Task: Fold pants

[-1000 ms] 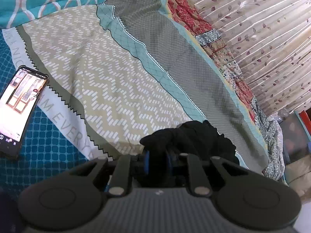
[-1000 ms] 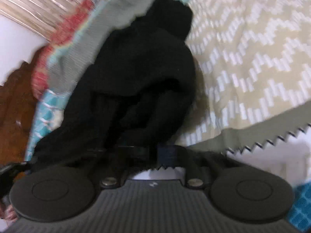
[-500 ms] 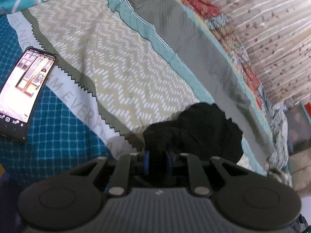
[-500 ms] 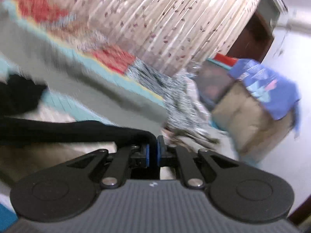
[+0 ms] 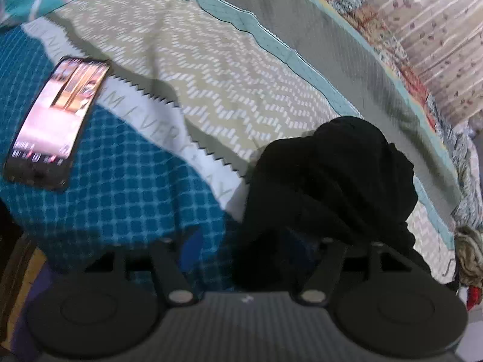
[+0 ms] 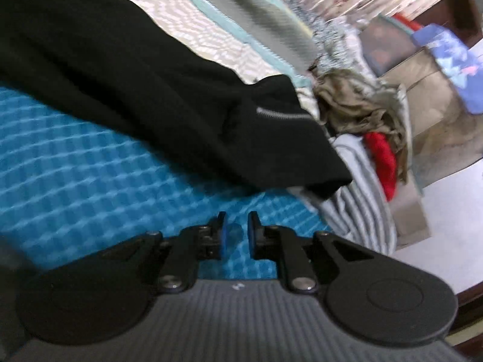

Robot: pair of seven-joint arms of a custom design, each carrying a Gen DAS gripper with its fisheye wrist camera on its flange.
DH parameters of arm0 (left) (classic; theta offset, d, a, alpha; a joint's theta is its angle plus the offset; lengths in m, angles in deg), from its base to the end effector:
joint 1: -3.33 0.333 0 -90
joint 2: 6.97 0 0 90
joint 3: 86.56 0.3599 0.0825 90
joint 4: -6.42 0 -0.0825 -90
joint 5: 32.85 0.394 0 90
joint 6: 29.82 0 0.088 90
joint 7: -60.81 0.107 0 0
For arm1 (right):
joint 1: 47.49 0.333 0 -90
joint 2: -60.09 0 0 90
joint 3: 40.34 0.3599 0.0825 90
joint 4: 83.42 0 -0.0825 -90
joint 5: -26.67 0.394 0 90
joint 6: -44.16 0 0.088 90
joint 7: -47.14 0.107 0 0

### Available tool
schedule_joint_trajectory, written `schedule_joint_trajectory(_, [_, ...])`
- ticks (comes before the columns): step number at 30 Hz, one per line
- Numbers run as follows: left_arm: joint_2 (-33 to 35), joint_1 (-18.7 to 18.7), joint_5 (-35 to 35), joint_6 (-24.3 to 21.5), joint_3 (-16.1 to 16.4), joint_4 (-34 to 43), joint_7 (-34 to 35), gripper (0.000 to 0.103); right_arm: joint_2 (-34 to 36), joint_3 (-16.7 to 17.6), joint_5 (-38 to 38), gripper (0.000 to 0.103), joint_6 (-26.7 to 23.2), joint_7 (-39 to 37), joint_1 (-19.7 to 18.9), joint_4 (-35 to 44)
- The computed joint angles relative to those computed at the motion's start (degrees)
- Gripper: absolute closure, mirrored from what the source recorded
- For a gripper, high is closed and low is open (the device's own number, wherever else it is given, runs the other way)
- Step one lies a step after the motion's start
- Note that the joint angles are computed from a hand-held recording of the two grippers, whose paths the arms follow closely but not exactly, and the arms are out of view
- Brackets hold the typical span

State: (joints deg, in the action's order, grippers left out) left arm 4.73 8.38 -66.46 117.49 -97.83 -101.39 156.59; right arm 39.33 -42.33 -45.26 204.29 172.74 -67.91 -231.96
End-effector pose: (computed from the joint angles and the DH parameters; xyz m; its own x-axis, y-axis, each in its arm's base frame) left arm 0.6611 -0.0540 0.4925 0.0970 -0.8721 0.4797 -0.8737 -0.3054 -0.3786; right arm 0.4081 -0.1212 0.4545 -0.0984 -0.8026 0.5884 -0.8554 -0.2339 -0.4621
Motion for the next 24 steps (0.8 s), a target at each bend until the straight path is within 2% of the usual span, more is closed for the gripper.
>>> schedule_joint_trajectory(1, [-0.58,0.41,-1.64,0.31,-0.3,-1.08,0.9,0.023,-0.6,-2.48,5.5,0.087,1.89,-4.8,1.42,-0.68])
schedule_joint_trajectory(3, [-1.34,1.06,-6.41,0.02,-0.87,-2.86,2.84,0.006,-2.92,-6.63,19.77,0.087,3.65,-14.95,6.14,-1.27])
schedule_joint_trajectory(5, [-1.67,1.41,-12.59,-0.58,-1.47,-4.21,6.45,0.006,-2.96,-8.11,27.77,0.087,5.97,-18.05,9.4,-0.1])
schedule_joint_trajectory(8, [-1.49,-0.34,-14.66,2.74,-1.34,-5.02,7.22,0.005,0.05,-9.26,37.86,0.087,11.28,-20.27,14.54,1.56])
schedule_joint_trajectory(9, [-1.34,-0.6,-15.34,2.83,-1.44,-4.8,7.61,0.012,1.6,-10.3,41.86,0.086,12.99,-21.53,17.36,2.2])
schedule_joint_trajectory(10, [-1.18,-0.99,-14.96,2.63,-1.45,-4.47,7.8,0.036,3.33,-11.7,45.87,0.086,14.14,-23.31,20.53,3.2])
schedule_joint_trajectory(11, [-1.0,-1.12,-14.42,1.6,-1.45,-3.92,8.52,0.052,5.5,-12.94,49.82,0.086,14.89,-25.14,23.78,4.7])
schedule_joint_trajectory(13, [-0.96,-1.88,-10.09,0.07,-0.72,-3.48,6.81,0.081,9.81,-15.28,57.43,0.085,16.05,-29.29,29.21,7.69])
schedule_joint_trajectory(14, [-1.37,-1.99,-8.35,-0.87,-0.45,-3.6,6.45,0.088,11.8,-17.7,63.61,0.085,15.92,-33.16,33.55,9.19])
schedule_joint_trajectory(15, [-2.0,-1.82,-7.21,-2.28,-0.19,-3.78,6.61,0.088,13.62,-19.84,72.66,0.085,14.61,-39.98,37.17,11.02])
schedule_joint_trajectory(16, [-3.22,-1.59,-6.67,-3.0,0.06,-4.55,7.48,0.088,15.61,-22.74,78.94,0.085,10.92,-45.0,40.52,13.82])
schedule_joint_trajectory(17, [-4.81,-1.19,-6.96,-3.46,0.37,-5.69,9.69,0.088,17.08,-23.9,81.2,0.085,6.01,-47.07,41.87,16.03])
schedule_joint_trajectory(18, [-6.22,-1.01,-6.94,-4.17,0.93,-6.69,11.25,0.086,18.12,-23.42,79.45,0.085,1.41,-46.89,41.21,17.57])
schedule_joint_trajectory(19, [-7.34,-0.87,-6.84,-5.82,1.65,-7.34,12.27,0.077,18.44,-22.47,78.43,0.085,-0.48,-47.8,40.13,18.14])
schedule_joint_trajectory(20, [-8.18,-0.86,-6.0,-7.75,2.45,-7.73,12.44,0.071,17.92,-21.96,79.59,0.085,-0.16,-50.49,39.6,17.73])
schedule_joint_trajectory(21, [-9.21,-1.25,-2.94,-7.78,3.15,-8.46,10.96,0.067,17.52,-21.45,80.95,0.085,-1.61,-51.81,39.03,18.28])
schedule_joint_trajectory(23, [-10.92,-2.18,4.4,-3.51,4.11,-9.7,8.19,0.059,17.18,-20.83,84.84,0.084,-4.77,-53.86,37.7,20.7])
schedule_joint_trajectory(24, [-11.29,-2.35,4.97,-0.77,4.56,-9.73,7.99,0.049,17.11,-20.3,86.4,0.083,-4.28,-54.6,37.15,21.34])
